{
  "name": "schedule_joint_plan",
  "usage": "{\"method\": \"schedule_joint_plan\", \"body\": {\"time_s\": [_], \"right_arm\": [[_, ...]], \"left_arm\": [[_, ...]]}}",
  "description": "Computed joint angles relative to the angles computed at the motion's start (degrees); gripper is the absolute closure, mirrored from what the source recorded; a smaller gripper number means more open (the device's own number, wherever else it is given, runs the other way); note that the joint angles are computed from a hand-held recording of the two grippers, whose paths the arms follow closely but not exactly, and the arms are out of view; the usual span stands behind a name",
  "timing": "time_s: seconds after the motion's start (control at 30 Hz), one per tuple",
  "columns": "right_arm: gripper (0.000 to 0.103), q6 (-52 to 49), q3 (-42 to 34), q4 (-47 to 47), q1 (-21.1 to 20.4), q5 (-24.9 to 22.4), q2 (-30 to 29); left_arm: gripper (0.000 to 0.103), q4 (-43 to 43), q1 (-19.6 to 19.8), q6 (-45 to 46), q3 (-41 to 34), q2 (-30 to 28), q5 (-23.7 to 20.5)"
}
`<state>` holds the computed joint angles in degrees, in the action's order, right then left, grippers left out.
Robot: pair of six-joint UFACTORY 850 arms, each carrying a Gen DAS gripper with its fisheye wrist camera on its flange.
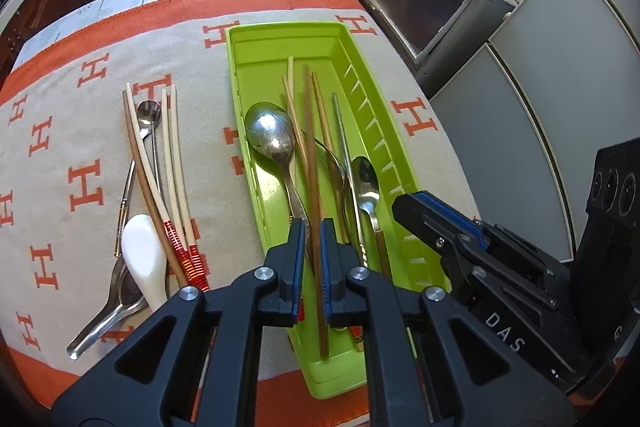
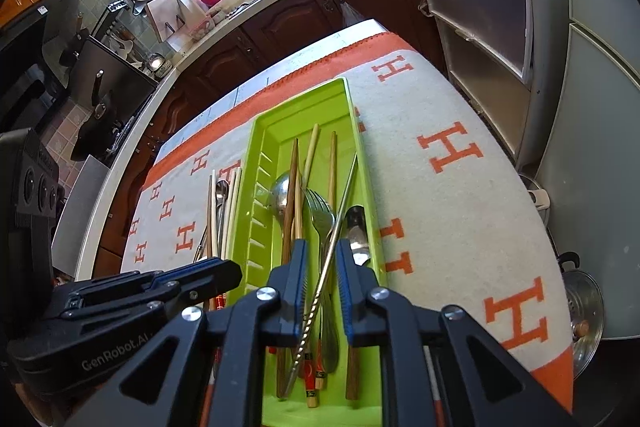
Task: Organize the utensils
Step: 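Lower both chopsticks into the green tray and open both tools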
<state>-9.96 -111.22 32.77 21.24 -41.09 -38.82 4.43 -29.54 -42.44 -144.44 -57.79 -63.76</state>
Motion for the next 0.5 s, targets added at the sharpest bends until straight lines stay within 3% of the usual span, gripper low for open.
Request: {"method": "schedule_joint_plan", "body": {"time_s": [0.13, 0.3, 0.5], "right_arm": [[0.089, 0.1, 0.9, -0.1, 0.1, 0.3, 0.8], [0.089, 0.3, 2.8, -0.2, 0.4, 0.6, 2.3], [0.089, 0.4, 5.1, -0.3, 1.1, 0.6, 4.0]], "left_arm": [[0.091, 1.3, -0.4, -0.8, 3.1, 2.2, 0.4], [0.073, 4.1, -1.1, -2.9, 11.4, 7.5, 3.5], [0.069, 8.4, -2.3, -6.7, 21.5, 14.2, 5.9]]}}
